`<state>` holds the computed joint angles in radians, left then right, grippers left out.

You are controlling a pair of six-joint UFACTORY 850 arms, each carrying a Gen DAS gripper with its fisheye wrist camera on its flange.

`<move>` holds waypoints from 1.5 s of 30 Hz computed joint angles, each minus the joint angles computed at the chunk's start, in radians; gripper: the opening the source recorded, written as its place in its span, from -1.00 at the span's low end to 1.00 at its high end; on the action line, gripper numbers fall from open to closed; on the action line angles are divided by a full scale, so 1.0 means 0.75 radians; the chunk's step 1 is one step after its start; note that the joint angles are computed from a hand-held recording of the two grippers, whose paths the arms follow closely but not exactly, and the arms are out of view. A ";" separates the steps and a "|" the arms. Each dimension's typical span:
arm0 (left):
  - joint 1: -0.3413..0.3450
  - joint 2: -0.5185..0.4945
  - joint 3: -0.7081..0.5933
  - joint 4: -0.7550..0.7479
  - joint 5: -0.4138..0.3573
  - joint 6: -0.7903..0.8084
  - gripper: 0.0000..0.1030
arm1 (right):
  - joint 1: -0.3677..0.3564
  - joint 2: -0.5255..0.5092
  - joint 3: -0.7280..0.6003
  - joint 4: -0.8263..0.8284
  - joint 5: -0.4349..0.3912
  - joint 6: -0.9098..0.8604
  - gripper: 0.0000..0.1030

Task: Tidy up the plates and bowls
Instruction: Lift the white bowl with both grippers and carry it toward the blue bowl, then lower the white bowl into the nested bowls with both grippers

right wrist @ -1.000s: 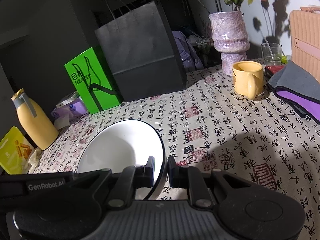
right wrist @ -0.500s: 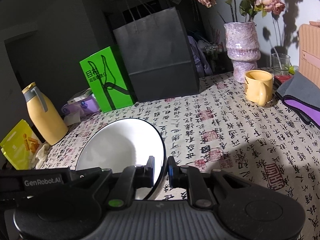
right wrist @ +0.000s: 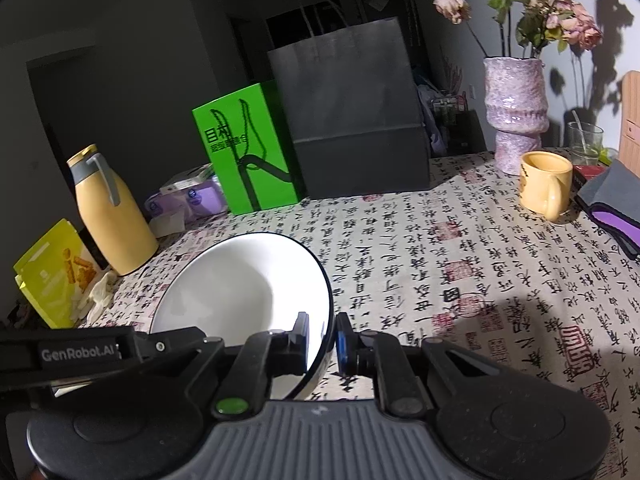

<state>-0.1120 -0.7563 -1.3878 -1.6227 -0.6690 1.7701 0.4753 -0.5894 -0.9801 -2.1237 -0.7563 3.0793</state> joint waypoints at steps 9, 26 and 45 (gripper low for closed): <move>0.063 0.009 0.012 -0.021 -0.037 0.022 -0.73 | 0.050 -0.036 -0.075 0.049 -0.003 -0.078 -0.74; 0.166 0.029 0.042 -0.053 -0.100 0.047 -0.73 | 0.124 -0.079 -0.180 0.116 -0.006 -0.209 -0.74; 0.276 0.020 0.027 -0.046 -0.165 0.021 -0.73 | 0.189 -0.163 -0.336 0.197 0.010 -0.363 -0.75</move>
<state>0.0952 -0.7410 -1.3674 -1.6575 -0.7925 1.7860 0.6171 -0.7115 -1.2322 -1.9761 -0.7488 2.8075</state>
